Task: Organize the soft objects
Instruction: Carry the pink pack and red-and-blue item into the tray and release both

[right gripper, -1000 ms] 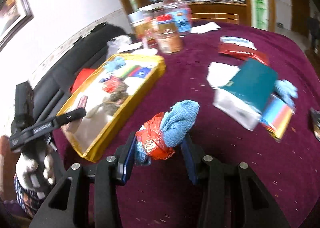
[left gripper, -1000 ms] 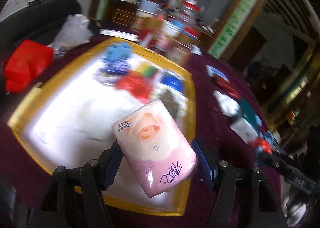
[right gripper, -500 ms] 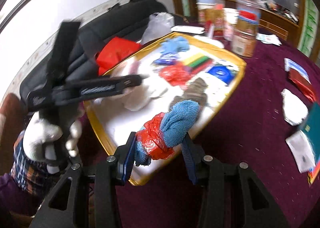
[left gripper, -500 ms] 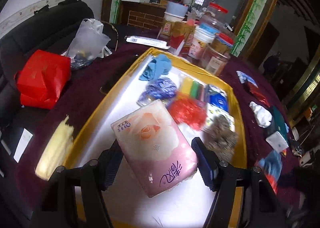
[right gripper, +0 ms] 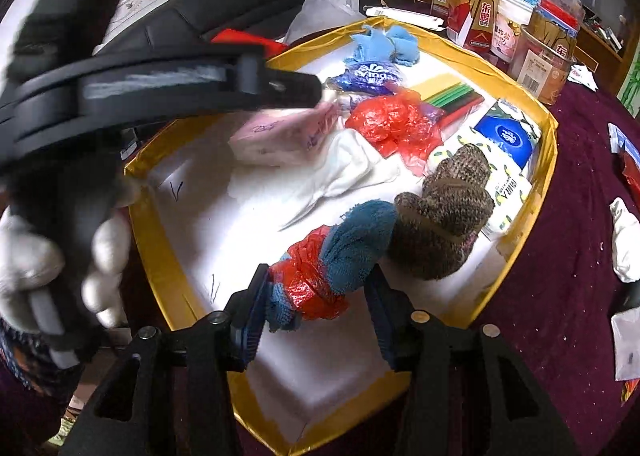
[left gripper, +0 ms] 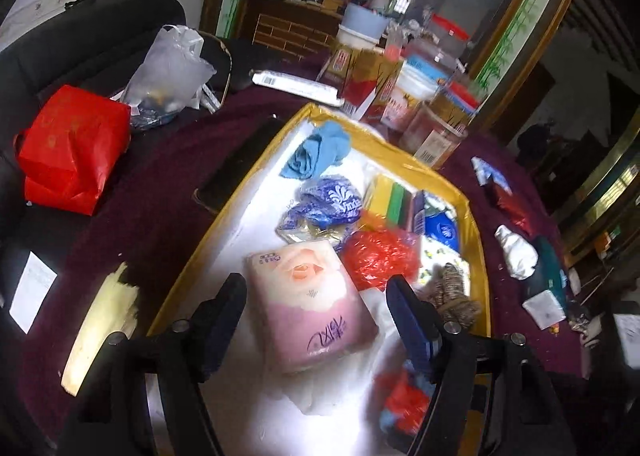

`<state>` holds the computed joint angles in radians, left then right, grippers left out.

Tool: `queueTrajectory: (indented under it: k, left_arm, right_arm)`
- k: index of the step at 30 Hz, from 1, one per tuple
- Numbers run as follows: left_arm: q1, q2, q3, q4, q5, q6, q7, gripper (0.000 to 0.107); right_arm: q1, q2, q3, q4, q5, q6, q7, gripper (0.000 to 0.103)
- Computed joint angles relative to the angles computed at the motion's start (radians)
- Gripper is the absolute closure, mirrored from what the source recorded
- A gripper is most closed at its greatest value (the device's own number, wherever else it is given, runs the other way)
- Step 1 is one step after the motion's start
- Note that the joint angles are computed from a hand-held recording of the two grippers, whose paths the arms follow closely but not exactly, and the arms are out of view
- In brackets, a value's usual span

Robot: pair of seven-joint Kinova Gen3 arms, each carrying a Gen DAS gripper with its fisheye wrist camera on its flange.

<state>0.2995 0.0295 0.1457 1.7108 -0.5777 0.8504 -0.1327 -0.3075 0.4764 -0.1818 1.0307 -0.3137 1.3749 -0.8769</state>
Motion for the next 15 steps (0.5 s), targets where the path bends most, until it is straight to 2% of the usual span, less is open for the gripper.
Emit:
queueTrajectory:
  k: [7, 15]
  left_arm:
    - [0.024, -0.058, 0.057, 0.018, -0.106, 0.083, 0.115, 0.029]
    - [0.062, -0.063, 0.114, -0.007, -0.171, 0.141, 0.195, 0.026]
  right_arm:
    - [0.022, -0.045, -0.008, 0.053, -0.030, -0.053, 0.029, 0.041]
    - [0.130, -0.114, -0.002, 0.125, -0.139, -0.079, 0.117, 0.036]
